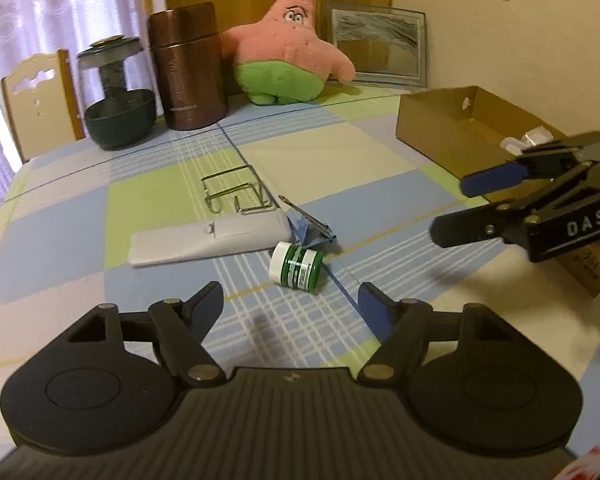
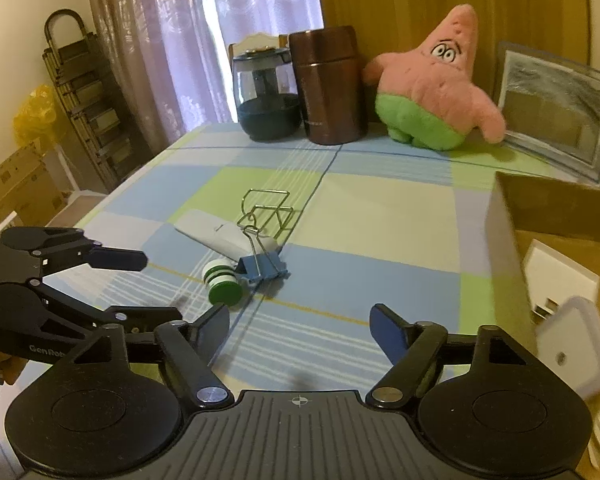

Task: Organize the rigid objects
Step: 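Close the left gripper on the green-and-white jar while the right gripper approaches the blue binder clip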

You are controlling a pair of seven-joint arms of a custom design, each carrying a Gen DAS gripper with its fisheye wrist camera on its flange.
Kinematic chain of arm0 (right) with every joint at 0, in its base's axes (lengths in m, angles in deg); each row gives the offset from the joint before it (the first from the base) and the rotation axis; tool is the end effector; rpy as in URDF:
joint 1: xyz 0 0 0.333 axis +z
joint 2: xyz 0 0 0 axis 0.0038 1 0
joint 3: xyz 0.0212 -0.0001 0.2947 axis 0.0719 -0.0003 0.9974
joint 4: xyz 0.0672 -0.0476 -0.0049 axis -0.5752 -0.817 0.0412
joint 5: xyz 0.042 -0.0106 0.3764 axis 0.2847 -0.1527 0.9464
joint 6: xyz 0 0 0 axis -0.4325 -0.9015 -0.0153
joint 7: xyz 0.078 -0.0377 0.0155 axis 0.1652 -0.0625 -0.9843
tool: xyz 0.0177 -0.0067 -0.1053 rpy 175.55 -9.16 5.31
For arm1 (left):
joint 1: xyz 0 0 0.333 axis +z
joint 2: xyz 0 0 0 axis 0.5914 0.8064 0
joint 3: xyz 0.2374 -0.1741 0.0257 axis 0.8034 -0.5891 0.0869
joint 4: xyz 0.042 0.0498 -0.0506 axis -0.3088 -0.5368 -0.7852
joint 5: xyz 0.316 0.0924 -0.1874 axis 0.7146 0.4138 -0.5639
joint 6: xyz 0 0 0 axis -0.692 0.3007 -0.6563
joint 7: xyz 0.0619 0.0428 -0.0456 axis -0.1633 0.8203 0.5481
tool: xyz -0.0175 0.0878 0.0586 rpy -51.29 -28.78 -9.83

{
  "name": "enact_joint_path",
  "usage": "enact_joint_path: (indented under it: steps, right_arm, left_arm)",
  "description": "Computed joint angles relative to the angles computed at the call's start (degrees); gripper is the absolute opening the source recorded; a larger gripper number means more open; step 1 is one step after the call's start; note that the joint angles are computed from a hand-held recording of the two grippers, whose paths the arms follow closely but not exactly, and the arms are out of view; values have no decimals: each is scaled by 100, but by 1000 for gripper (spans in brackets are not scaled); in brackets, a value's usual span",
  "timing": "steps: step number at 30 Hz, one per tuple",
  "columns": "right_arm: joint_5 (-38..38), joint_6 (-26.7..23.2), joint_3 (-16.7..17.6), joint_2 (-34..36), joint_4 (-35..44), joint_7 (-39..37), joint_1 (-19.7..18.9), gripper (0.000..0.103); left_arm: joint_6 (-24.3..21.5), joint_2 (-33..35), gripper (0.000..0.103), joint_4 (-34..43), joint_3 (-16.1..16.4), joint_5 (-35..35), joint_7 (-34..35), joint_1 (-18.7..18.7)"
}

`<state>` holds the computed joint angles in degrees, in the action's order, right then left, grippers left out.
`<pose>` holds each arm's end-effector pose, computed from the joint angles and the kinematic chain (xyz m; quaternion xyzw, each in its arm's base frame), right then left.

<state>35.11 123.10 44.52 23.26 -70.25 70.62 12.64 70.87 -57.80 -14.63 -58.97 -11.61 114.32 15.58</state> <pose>0.6771 0.2273 0.4563 -0.8012 0.4087 -0.0995 0.4257 0.6241 -0.3377 0.4430 -0.5847 0.7027 -0.2978 0.2751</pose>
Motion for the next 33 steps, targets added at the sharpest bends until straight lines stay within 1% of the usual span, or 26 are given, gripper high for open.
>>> enact_joint_path:
  steps: [6, 8, 13, 20, 24, 28, 31, 32, 33]
  right_arm:
    - [-184, -208, 12, 542, 693, 97, 37, 67]
    - [-263, -273, 22, 704, 917, 139, 53, 66]
    - [-422, -419, 54, 1007, 1363, 221, 69, 65]
    - [-571, -633, 103, 1319, 1829, 206, 80, 63]
    - [-644, -733, 104, 1485, 2077, 250, 82, 62]
    - [-721, -820, 96, 1613, 2261, 323, 86, 62]
    - [-766, -881, 96, 1670, 2337, 349, 81, 62]
    - [-780, -920, 100, 1694, 2374, 353, 77, 62]
    - [-789, -936, 104, 1711, 2399, 353, 77, 62]
  left_arm:
    - [55, 512, 59, 564, -109, -285, 751, 124]
    - [50, 630, 56, 689, -100, -405, 874, 126]
    - [29, 776, 55, 839, -70, -597, 1052, 101]
    - [93, 905, 54, 1001, -15, -666, 1197, 66]
    - [88, 1003, 48, 1116, -66, -799, 1393, 117]
    - [60, 1074, 44, 1196, -118, -937, 1613, 150]
    - [8, 1091, 34, 1225, -122, -1024, 1669, 145]
    - [-41, 1093, 27, 1243, -111, -1036, 1679, 131]
    - [-72, 1085, 27, 1244, -95, -1044, 1664, 119]
